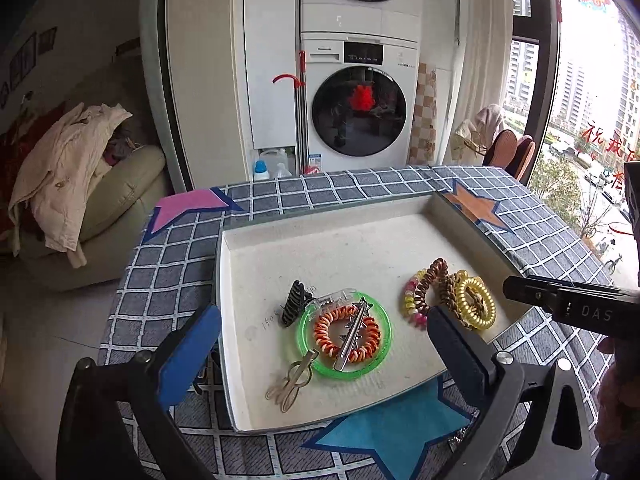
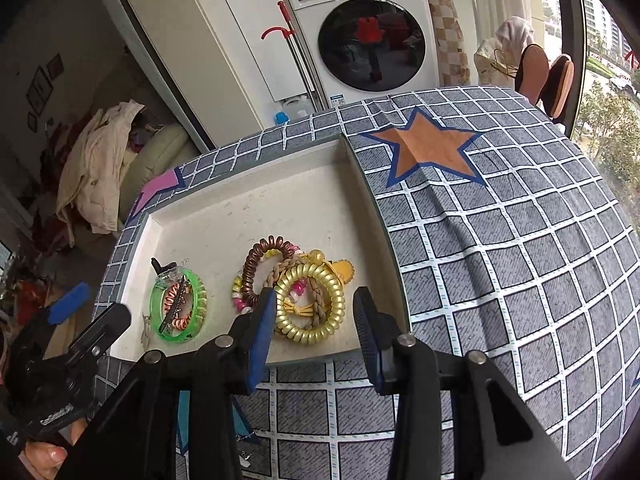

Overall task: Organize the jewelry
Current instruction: 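Withdraw both grippers up and away from the tray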

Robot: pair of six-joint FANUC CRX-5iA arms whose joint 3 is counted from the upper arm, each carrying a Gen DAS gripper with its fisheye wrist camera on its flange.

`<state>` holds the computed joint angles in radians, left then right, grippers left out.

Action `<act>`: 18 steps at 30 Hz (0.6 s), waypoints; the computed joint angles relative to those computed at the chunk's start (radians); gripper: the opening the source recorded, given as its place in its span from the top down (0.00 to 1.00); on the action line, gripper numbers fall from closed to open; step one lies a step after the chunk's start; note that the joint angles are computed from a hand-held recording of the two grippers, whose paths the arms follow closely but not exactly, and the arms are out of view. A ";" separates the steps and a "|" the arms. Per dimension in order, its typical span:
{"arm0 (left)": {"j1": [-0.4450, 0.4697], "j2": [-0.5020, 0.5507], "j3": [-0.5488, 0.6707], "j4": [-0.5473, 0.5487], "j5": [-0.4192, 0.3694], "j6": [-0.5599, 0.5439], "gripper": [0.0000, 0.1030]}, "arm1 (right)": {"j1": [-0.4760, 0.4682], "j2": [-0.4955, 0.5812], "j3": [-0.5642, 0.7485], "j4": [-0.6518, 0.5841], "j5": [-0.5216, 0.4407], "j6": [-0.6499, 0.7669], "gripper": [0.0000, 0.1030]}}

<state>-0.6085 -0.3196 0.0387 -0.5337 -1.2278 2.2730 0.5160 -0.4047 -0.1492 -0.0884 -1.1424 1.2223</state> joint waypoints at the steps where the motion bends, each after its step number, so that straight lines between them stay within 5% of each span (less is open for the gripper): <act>1: -0.001 -0.002 0.003 0.004 -0.008 -0.012 0.00 | 0.000 -0.007 -0.002 -0.002 -0.001 0.001 0.58; 9: 0.004 -0.001 0.006 0.046 -0.074 -0.003 0.00 | 0.021 -0.026 -0.012 0.012 -0.029 0.008 0.57; 18: -0.096 0.038 0.059 -0.032 -0.198 0.049 0.00 | 0.114 -0.071 -0.057 0.118 -0.048 -0.001 0.51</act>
